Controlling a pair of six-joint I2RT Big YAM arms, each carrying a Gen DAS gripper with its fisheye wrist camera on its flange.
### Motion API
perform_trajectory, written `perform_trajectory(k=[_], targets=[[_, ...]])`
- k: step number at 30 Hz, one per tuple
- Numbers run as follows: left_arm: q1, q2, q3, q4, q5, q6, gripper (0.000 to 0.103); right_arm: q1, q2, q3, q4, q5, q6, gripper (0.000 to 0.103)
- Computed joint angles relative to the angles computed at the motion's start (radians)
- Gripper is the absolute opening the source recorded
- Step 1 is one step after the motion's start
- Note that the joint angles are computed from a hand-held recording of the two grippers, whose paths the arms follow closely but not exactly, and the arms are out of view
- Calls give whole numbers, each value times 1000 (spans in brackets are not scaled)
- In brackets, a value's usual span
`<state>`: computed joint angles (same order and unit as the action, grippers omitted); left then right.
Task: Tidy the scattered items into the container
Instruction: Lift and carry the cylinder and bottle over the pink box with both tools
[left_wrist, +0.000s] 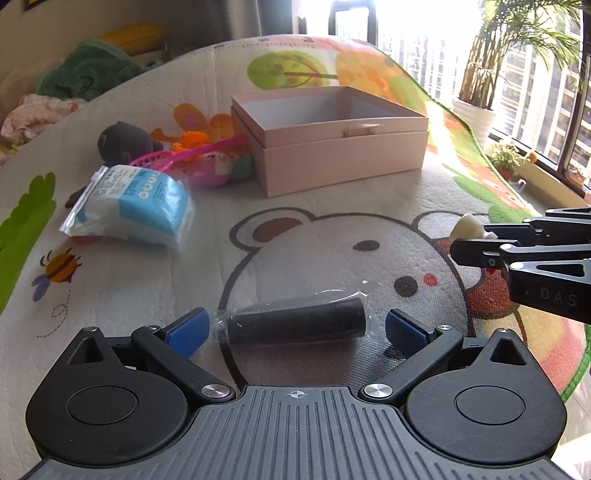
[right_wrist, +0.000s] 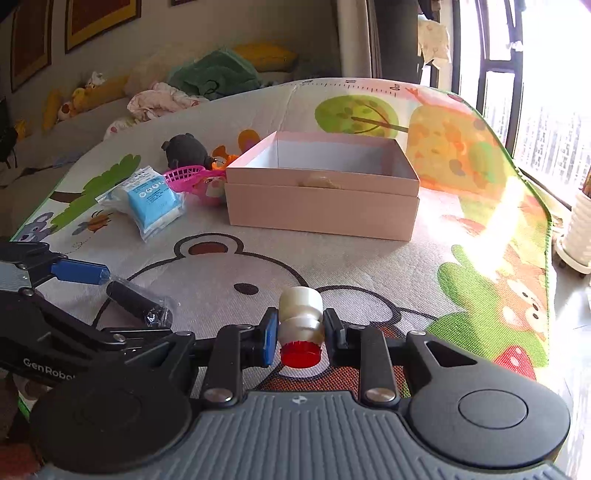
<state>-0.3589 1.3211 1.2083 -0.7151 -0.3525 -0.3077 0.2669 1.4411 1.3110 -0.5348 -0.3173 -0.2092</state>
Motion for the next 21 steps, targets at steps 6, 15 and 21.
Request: perform_trajectory(k=[6, 15, 21], targets=[[5, -6, -19, 28, -6, 4, 103, -9, -16, -19, -2, 5, 6, 25], [17, -49, -42, 45, 53, 68, 91, -14, -25, -8, -19, -21, -1, 25], [23, -68, -10, 76, 104, 206, 91, -51, -13, 66, -118, -103, -8, 25]])
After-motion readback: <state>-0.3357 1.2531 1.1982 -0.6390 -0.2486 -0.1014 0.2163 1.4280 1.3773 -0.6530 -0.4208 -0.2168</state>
